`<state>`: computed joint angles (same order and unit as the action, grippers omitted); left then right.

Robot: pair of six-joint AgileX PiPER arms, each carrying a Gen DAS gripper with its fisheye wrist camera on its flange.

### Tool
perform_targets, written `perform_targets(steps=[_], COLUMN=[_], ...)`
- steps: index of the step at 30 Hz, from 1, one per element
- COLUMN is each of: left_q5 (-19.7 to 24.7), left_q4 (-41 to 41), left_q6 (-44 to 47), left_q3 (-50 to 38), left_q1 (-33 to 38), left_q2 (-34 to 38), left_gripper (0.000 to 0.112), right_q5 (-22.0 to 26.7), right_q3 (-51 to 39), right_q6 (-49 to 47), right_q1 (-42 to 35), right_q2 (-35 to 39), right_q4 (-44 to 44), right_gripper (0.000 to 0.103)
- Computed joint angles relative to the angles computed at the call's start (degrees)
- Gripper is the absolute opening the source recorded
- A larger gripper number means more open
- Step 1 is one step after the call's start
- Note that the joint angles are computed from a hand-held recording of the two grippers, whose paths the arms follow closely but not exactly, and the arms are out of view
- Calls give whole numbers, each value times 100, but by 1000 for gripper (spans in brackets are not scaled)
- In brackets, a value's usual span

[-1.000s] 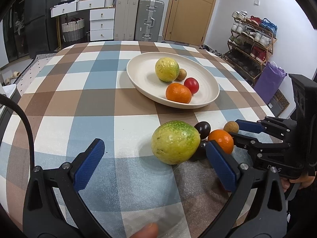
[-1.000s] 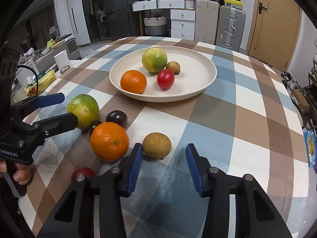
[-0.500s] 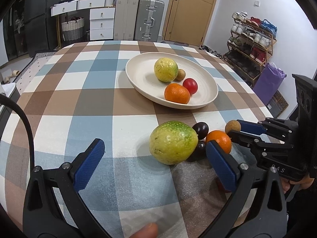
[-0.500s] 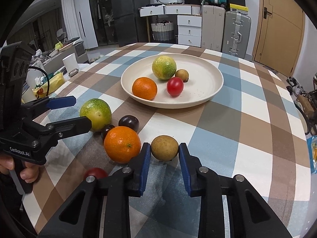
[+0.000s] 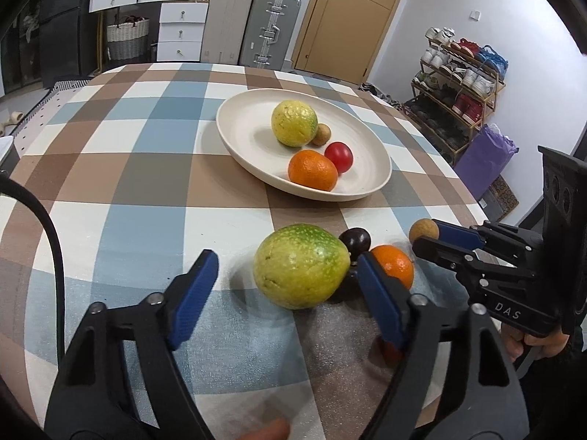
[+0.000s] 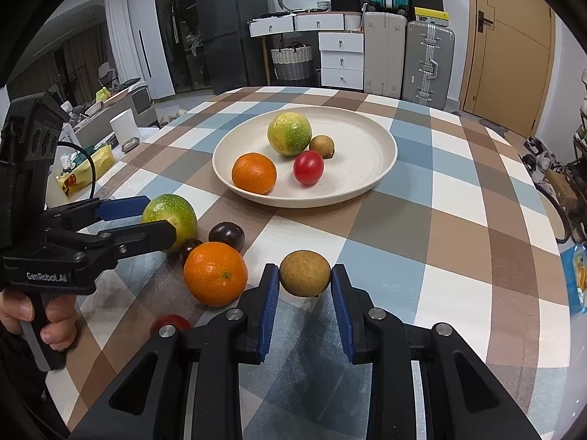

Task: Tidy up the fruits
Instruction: 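Grasp the green-yellow pomelo with the left tool while the right tool grasps the brown kiwi, then carry the pomelo and kiwi over the cream plate and open both tools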

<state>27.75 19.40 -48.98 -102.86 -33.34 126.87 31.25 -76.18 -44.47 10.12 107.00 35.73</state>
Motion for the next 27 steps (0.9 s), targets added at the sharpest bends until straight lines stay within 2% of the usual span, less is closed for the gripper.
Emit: perform_targets(steps=[4,9,17,21,27], left_q5=[-54,-320,-640,-632,-650], left_q4=[-454,-441,400,1028,1488], left_q6=[499,499,-203,-739,-1175], left_q3=[-67,167,548,666,805], left_q1=[24,25,-70,-137,-165], left_q2=[56,-63,-329,-430,-556], left_gripper=[52,52,52,52,52], right_q5=[-29,-35,-81,-98,-141], right_q3=[40,37,68,91,171], right_q6=[-68,-103,-176,-305,-617], right_q1=[-5,-14,-40,-73,-146], right_q2=[-23,-38,-69,-87,-189], right_q4=[36,68,180,344,717], right_gripper=[30,30,30,30,30])
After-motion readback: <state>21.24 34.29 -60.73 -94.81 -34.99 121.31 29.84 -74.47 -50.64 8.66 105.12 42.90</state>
